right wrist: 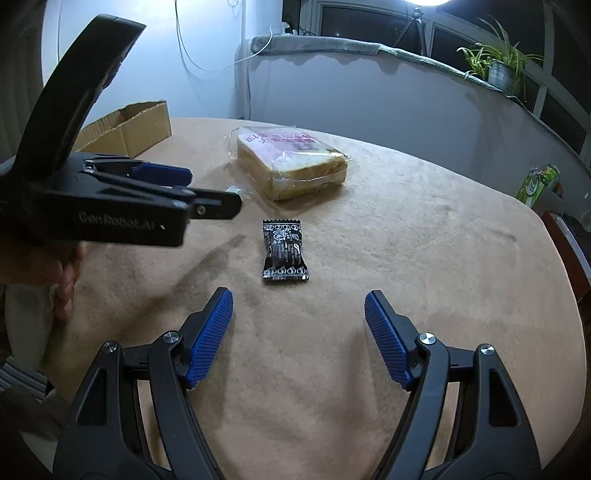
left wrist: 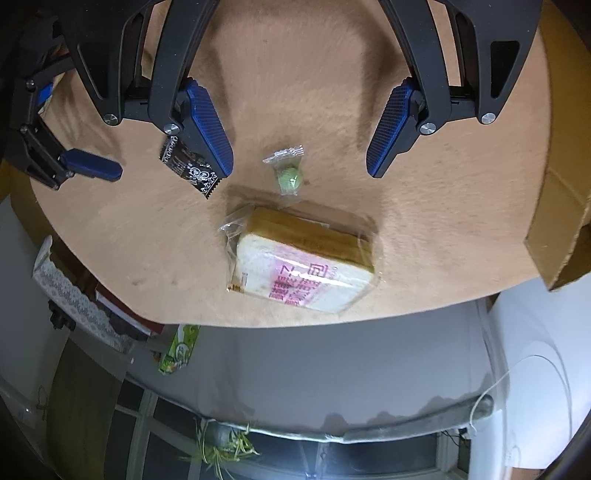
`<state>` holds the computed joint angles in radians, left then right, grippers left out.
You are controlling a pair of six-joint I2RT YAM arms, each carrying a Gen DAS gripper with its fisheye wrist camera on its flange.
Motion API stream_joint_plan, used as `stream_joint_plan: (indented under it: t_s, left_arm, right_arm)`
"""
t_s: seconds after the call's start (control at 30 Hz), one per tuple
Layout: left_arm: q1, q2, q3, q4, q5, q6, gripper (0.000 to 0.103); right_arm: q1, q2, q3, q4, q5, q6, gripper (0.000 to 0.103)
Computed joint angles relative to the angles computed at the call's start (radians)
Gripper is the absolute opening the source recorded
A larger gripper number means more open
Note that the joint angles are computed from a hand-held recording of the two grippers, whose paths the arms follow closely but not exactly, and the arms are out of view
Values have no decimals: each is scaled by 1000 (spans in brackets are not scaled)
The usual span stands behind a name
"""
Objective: Organize snacks
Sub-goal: 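Grasp the green wrapped candy with the left gripper while the right gripper grasps the black candy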
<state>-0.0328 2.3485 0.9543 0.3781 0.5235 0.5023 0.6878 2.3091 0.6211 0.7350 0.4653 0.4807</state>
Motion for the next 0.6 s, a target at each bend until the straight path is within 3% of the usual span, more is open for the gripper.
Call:
stream_joint_plan:
  t_s: [0.3,0.53,0.6]
  left_arm:
    - [-15,21,37,-34,-19,-3,73]
    - [-27,27,45,-49,-38,7,42]
    - [-30,27,44,-44,-43,7,36]
  right_arm:
    - [-43,8,55,-43,-47,-50,77]
    - [-73,14,111,-101,-79,-96,76]
    - [-84,21,132,-119,-107,-116,66]
